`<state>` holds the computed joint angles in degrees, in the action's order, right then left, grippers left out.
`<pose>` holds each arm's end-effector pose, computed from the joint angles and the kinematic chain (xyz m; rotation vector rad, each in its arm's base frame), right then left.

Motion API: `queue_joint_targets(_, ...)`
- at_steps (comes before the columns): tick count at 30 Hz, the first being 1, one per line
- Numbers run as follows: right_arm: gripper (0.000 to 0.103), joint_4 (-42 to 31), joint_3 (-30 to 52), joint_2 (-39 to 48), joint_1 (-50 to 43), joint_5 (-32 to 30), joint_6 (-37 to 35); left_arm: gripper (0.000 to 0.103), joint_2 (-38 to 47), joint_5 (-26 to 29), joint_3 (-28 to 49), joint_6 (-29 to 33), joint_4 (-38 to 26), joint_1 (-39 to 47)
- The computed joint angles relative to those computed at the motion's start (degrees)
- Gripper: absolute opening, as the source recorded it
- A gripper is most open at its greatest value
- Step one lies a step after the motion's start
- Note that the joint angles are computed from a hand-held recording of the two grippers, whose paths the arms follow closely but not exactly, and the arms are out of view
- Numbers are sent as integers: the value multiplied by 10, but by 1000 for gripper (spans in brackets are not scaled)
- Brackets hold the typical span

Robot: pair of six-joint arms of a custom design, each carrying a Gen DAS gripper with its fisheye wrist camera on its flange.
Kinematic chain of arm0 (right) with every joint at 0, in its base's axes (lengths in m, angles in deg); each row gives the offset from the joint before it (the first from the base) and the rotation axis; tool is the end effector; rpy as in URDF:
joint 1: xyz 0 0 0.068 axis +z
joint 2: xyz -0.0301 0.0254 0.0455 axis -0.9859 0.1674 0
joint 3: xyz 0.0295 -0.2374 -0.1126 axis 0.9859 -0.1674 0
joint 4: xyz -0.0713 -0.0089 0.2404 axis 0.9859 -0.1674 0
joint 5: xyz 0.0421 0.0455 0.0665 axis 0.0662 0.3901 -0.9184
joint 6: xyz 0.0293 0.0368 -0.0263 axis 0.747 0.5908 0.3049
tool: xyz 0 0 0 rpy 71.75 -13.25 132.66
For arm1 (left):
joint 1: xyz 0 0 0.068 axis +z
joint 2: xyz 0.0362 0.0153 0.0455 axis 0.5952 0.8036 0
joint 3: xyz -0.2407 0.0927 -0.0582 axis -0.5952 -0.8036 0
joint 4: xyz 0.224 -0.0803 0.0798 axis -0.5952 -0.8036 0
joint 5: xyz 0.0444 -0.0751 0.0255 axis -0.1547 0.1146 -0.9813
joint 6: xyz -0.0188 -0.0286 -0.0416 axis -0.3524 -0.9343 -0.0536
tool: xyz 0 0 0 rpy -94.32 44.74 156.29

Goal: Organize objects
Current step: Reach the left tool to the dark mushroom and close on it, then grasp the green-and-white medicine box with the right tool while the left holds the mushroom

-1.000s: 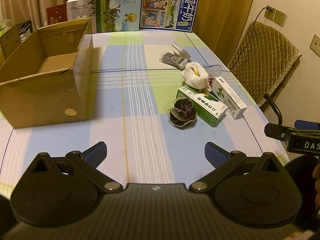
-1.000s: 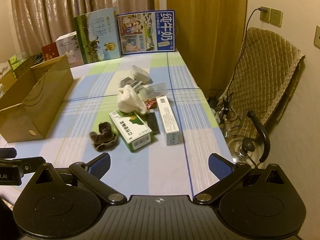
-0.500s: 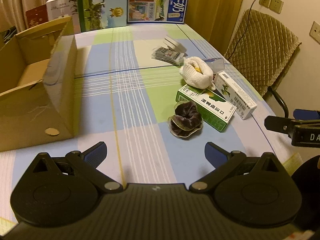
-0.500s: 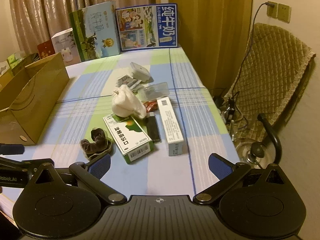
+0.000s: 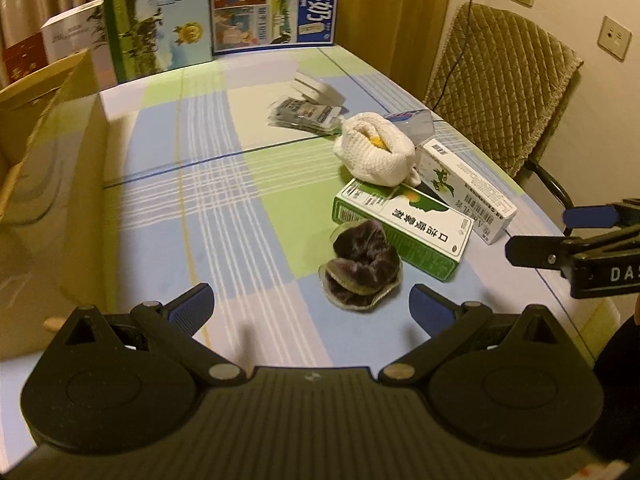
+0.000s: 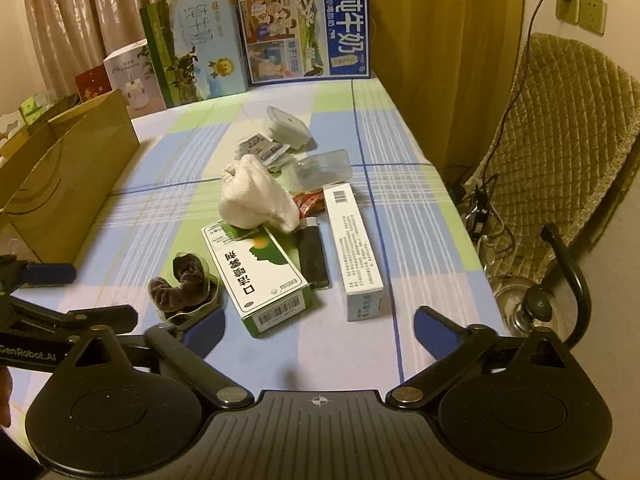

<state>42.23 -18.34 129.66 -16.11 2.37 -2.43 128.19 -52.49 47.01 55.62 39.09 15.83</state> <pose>0.1247 0.2038 0.0693 0.5151 2.3450 -0.0825 0.2816 -0.1203 0.0463 1.0228 2.2445 -0.4614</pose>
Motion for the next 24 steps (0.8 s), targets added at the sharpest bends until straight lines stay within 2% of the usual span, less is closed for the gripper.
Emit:
queue_joint_targets(2, 90, 24, -10, 1, -13, -8, -19, 101, 17, 11, 16, 9, 0, -4)
queue_joint_targets(6, 82, 71, -30, 2, -38, -22, -51, 85, 47, 30, 48, 34, -9, -15)
queue_joint_targets(8, 78, 92, -37, 2, -46, -29, -63, 81, 62, 27, 62, 39, -11, -23)
queue_joint_targets(14, 76, 129, -38, 15, -69, -41, -97, 61, 102, 33, 105, 63, -38, -44)
queue_joint_targets(16, 75, 122, -33, 20, -77, -42, -99, 43, 112, 30, 114, 64, -42, -49)
queue_joint_targets(17, 73, 120, -31, 22, -80, -42, -101, 40, 114, 33, 117, 65, -45, -48)
queue_joint_targets(19, 69, 109, -27, 23, -79, -33, -93, 25, 112, 33, 117, 63, -49, -45)
queue_joint_targets(24, 67, 147, -27, 29, -75, -40, -131, 22, 88, -8, 96, 76, -35, -32)
